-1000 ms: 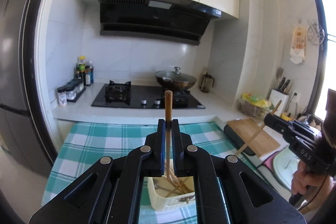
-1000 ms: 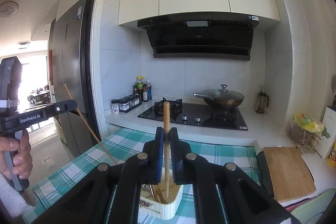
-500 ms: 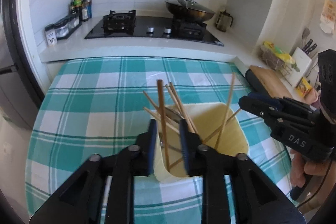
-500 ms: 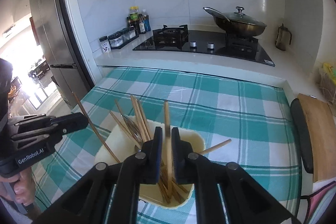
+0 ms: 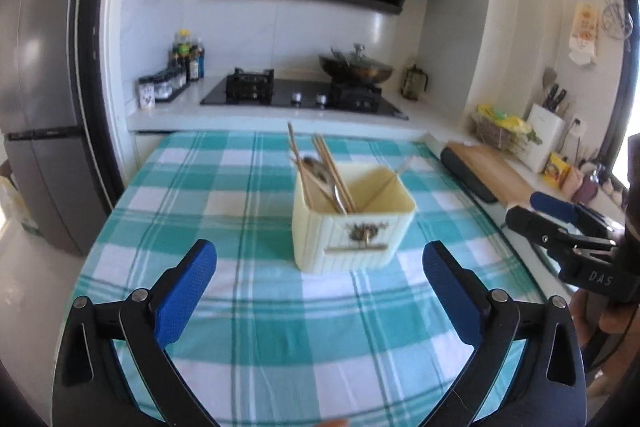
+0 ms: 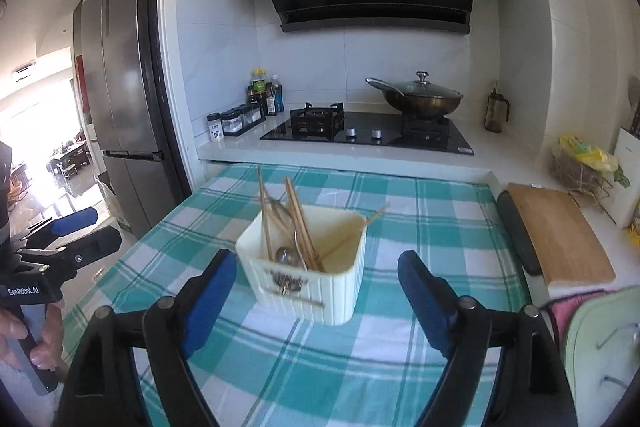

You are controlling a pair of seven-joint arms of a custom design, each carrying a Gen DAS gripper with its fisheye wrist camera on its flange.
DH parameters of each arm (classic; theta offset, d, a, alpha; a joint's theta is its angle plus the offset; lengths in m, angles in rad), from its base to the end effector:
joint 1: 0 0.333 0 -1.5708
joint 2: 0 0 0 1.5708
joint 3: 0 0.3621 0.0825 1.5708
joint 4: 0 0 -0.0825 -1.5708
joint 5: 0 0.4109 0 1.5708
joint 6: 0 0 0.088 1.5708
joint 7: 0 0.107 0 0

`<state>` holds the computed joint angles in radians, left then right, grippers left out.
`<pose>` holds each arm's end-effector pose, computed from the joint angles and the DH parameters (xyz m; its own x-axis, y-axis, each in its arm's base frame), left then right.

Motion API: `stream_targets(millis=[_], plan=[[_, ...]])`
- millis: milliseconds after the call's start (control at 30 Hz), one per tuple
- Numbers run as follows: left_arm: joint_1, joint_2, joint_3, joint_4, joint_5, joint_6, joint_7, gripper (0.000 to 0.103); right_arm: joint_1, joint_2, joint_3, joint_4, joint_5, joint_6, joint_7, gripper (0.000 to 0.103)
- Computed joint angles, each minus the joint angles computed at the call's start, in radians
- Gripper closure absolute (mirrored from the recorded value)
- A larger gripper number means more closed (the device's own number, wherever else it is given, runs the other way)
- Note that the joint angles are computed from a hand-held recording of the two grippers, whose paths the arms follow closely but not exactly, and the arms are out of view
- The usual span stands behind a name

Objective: Organize utensils

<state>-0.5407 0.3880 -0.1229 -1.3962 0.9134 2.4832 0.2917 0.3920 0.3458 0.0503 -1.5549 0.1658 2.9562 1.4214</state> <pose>0.6146 -0.4599 0.6056 0.0251 -0.9894 0.1433 -0.5555 -0.1330 -0.8208 0.6872 0.3055 0.6137 0.4428 -0.8956 -0.0438 -0.4561 -0.1829 -0.8709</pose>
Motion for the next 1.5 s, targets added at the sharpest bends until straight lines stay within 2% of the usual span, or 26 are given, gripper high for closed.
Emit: stream_targets(millis=[67, 167, 267, 333, 367, 433, 567, 700, 1000, 1500], plan=[[-0.045, -0.024, 0.008, -0.035, 0.038, -0.075, -0.085, 0.000, 0.062, -0.078, -0.069, -0.149, -0.050, 0.061, 0.100, 0.018], [-0.078, -0.053, -0.012, -0.063, 0.093, -0.164, -0.140, 0.000, 0.217, -0.172, -0.245, -0.323, -0.272, 0.120, 0.377, 0.018], [-0.095, -0.064, -0.037, -0.059, 0.129, -0.240, -0.139, 0.000, 0.277, -0.245, -0.309, -0.413, -0.465, 0.119, 0.546, 0.018], [-0.107, -0.063, -0.048, -0.047, 0.152, -0.288, -0.133, 0.000, 0.310, -0.285, -0.354, -0.437, -0.670, 0.114, 0.721, 0.018], [-0.114, -0.059, -0.053, -0.034, 0.158, -0.318, -0.125, 0.000, 0.312, -0.295, -0.358, -0.434, -0.745, 0.102, 0.787, 0.018], [-0.127, -0.058, -0.058, -0.025, 0.181, -0.352, -0.125, 0.000, 0.302, -0.315, -0.348, -0.426, -0.850, 0.079, 0.879, 0.018], [-0.138, -0.060, -0.065, -0.013, 0.199, -0.393, -0.132, 0.000, 0.262, -0.339, -0.301, -0.422, -0.936, 0.061, 0.945, 0.018], [-0.147, -0.060, -0.070, -0.009, 0.211, -0.430, -0.136, 0.000, 0.219, -0.350, -0.248, -0.432, -0.931, 0.059, 0.935, 0.018], [-0.138, -0.057, -0.078, -0.004, 0.178, -0.438, -0.128, 0.000, 0.116, -0.359, -0.134, -0.437, -0.969, 0.050, 0.950, 0.018], [-0.150, -0.050, -0.077, 0.009, 0.177, -0.486, -0.123, 0.000, -0.054, -0.371, 0.045, -0.448, -0.953, 0.058, 0.925, 0.018]])
